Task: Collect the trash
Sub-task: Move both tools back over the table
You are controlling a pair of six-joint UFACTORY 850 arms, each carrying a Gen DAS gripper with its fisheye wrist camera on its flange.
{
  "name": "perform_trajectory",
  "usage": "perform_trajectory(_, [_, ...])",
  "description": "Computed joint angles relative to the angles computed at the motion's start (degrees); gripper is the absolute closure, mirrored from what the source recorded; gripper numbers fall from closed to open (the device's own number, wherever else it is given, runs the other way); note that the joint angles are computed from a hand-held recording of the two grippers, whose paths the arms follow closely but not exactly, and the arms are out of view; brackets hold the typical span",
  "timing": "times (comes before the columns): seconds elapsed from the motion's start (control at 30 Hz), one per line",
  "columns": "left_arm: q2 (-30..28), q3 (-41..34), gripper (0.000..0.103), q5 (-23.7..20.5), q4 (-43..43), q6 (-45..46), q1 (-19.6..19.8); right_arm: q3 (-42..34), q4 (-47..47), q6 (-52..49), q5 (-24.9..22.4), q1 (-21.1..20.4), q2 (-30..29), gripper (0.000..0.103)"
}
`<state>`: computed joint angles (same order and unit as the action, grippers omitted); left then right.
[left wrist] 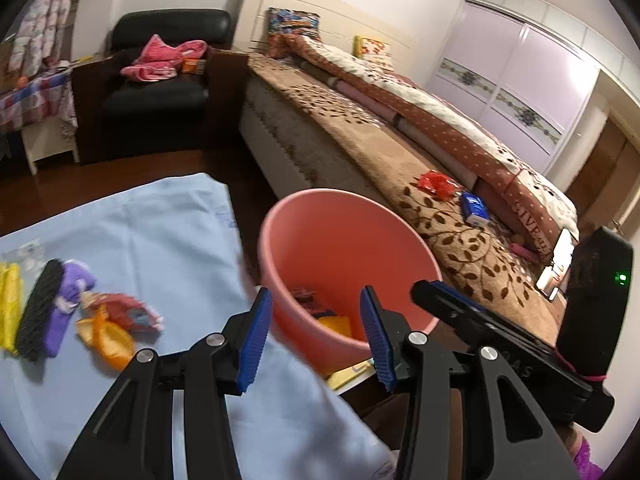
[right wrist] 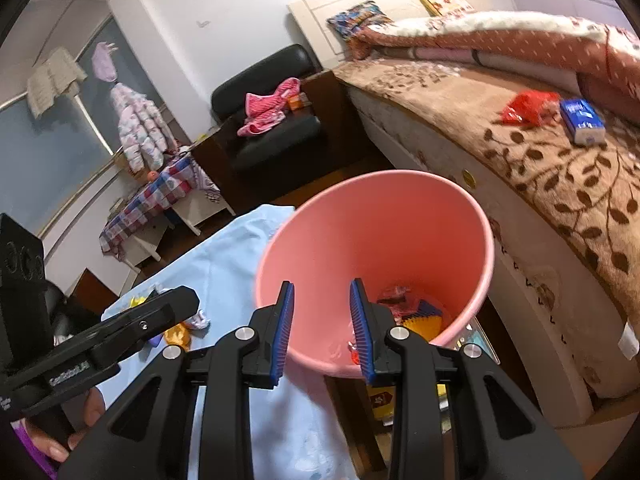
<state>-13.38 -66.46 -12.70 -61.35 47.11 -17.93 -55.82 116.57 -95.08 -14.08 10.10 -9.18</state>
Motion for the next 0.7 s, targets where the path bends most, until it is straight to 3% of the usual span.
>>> perform_trajectory(0.43, [8.51, 9.47, 0.058, 5.71, 8.26, -8.6, 3.38, 1.3, 3.17, -6.01, -0.87, 5.08, 2.11, 0.074])
perform_trajectory(0.7, [12.22, 14.36, 0.058, 6.45, 8.31, -10.07, 7.71, 0.14, -2.77, -2.0, -0.91, 7.66, 1.12, 0.074])
